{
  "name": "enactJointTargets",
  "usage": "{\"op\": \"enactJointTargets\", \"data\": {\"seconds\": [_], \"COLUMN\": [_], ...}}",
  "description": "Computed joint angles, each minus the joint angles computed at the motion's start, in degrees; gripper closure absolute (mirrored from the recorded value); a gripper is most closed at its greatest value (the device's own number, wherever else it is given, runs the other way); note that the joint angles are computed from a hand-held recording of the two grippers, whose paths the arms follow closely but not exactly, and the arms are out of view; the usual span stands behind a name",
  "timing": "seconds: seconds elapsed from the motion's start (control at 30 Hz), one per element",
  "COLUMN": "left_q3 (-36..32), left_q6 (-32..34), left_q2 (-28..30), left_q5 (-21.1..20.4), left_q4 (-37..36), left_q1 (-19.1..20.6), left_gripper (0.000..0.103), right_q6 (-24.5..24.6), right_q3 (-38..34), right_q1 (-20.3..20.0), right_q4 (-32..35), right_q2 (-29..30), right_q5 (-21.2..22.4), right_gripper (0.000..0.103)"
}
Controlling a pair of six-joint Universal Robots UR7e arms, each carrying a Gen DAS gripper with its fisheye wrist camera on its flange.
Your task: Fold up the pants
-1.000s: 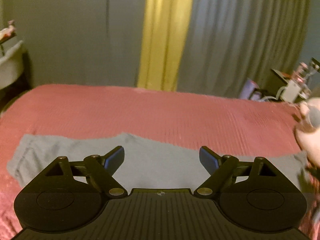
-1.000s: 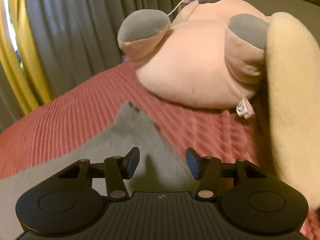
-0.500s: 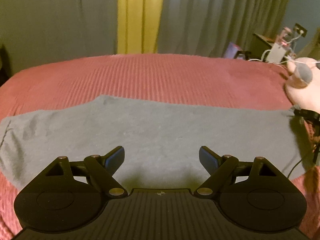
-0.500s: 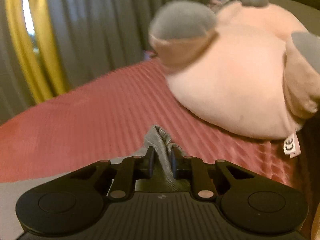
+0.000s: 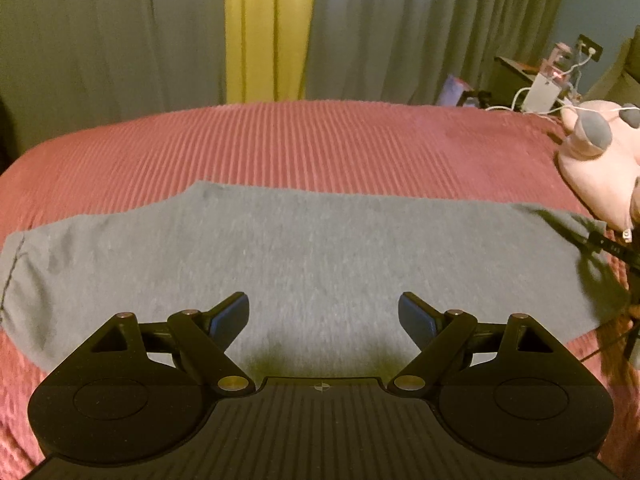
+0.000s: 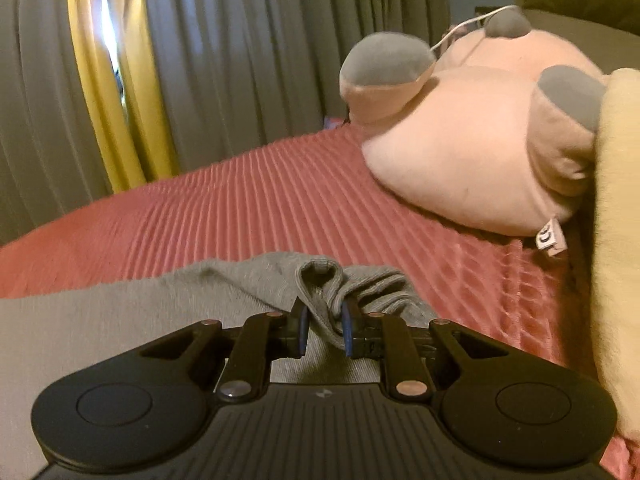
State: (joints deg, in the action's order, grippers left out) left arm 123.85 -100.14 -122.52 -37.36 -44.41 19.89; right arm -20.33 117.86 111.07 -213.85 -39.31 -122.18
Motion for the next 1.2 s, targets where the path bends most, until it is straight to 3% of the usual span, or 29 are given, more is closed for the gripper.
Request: {"op": "enactJointTargets", "data": {"seconds": [0.2, 0.3, 0.37, 0.47, 0.7, 0.73, 0.83, 0.97, 1.0, 1.03, 1.07, 1.13, 1.2], "left_q3": [0.4, 0.1, -0.1, 0.0, 1.0, 0.9, 0.6, 0.4, 0.6, 0.6, 0.7, 0.9, 1.1], "left_q6": [3.0, 3.1, 2.3, 1.4, 4.6, 4.7, 4.0, 3.7, 4.2, 4.8, 5.6, 6.8, 8.0], "left_q2": [0.6, 1.1, 1.1, 0.2, -0.7, -0.7, -0.4, -0.3, -0.3, -0.2, -0.1, -0.1, -0.5], "left_q5": [0.6, 0.7, 0.8, 0.7, -1.4, -1.5, -1.6, -1.8, -1.8, -1.8, -2.0, -2.1, -2.6], "left_q4": [-2.2, -2.4, -2.1, -1.8, -5.5, -5.5, -4.2, -4.3, -4.8, -5.3, -5.9, -7.0, -8.4], "left_q1": [1.1, 1.9, 1.9, 1.8, 3.8, 3.7, 3.6, 3.8, 3.9, 4.2, 4.7, 5.4, 6.0], "left_gripper": [0.015, 0.015, 0.015, 0.014, 0.014, 0.014, 0.014, 0.014, 0.014, 0.014, 0.014, 0.014, 0.014], "right_q6": [-2.1, -7.7, -7.6, -1.0, 3.9, 3.8, 3.0, -2.1, -2.7, -2.4, -1.7, -3.3, -4.5], "right_q3": [-2.0, -8.9, -12.8, -10.5, -6.5, -7.1, -9.6, -15.1, -15.5, -15.3, -14.7, -14.5, -11.9], "right_q1": [0.4, 1.5, 2.0, 1.0, -1.2, -1.3, -2.2, -2.5, -2.8, -3.1, -3.4, -3.4, -3.7], "right_q4": [-1.7, -11.1, -15.2, -12.3, -5.0, -5.7, -6.6, -6.2, -5.4, -4.2, -2.1, -1.4, -4.1], "right_q2": [1.3, 6.8, 8.9, 6.2, 5.4, 5.9, 6.8, 9.9, 10.0, 9.7, 8.8, 8.9, 8.2], "right_q5": [-0.1, -6.2, -9.7, -7.1, -7.7, -7.5, -4.5, -5.4, -4.7, -3.7, -1.9, -2.1, 0.3], "right_gripper": [0.087, 0.085, 0.073, 0.07, 0.066, 0.063, 0.032, 0.031, 0.032, 0.04, 0.067, 0.094, 0.097]}}
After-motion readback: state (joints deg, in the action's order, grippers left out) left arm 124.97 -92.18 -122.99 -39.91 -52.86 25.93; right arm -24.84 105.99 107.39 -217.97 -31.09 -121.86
